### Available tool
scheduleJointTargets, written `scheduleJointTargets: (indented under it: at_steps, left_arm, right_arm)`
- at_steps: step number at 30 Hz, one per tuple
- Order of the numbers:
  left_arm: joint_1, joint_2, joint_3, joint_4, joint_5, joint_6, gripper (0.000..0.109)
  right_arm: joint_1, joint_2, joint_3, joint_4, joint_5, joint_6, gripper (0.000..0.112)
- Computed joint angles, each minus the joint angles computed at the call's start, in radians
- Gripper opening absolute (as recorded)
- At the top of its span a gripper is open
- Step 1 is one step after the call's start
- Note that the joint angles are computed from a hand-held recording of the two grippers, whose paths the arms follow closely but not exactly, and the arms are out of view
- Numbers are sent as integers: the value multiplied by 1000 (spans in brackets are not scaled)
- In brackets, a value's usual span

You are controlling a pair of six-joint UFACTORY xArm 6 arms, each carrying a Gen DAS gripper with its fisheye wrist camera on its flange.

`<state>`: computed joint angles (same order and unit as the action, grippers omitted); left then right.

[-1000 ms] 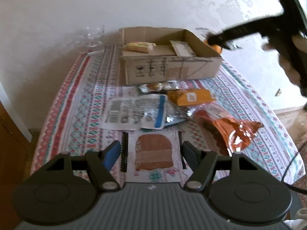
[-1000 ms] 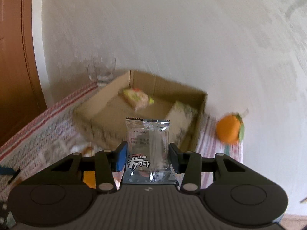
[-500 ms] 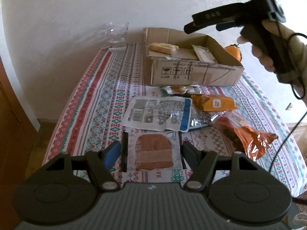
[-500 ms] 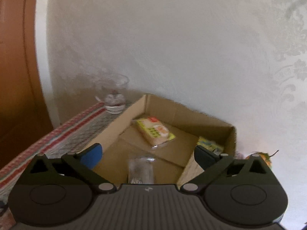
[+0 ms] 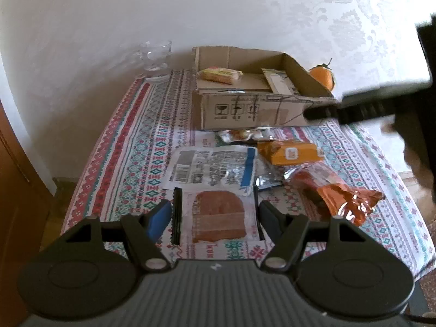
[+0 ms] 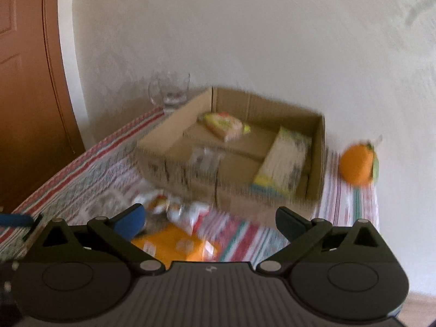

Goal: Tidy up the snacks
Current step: 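Carry the cookie pack toward the box with the left tool while the right tool returns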

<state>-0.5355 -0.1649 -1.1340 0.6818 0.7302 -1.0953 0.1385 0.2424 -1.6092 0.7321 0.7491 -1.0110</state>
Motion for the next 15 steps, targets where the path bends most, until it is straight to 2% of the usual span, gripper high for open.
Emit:
scheduleJointTargets:
  at_steps: [3, 10, 15]
  left_arm:
    - [-13, 15, -25, 4, 16, 8, 70]
    - [-28, 46, -79, 16, 24, 20, 70]
    - [-2, 112, -176, -2, 12, 104, 70]
  right_arm:
    - [-33, -37, 71, 12, 51, -15, 103]
    - [-76, -93, 197, -15, 66, 23, 103]
    - [-98, -148, 271, 23, 51, 18, 103]
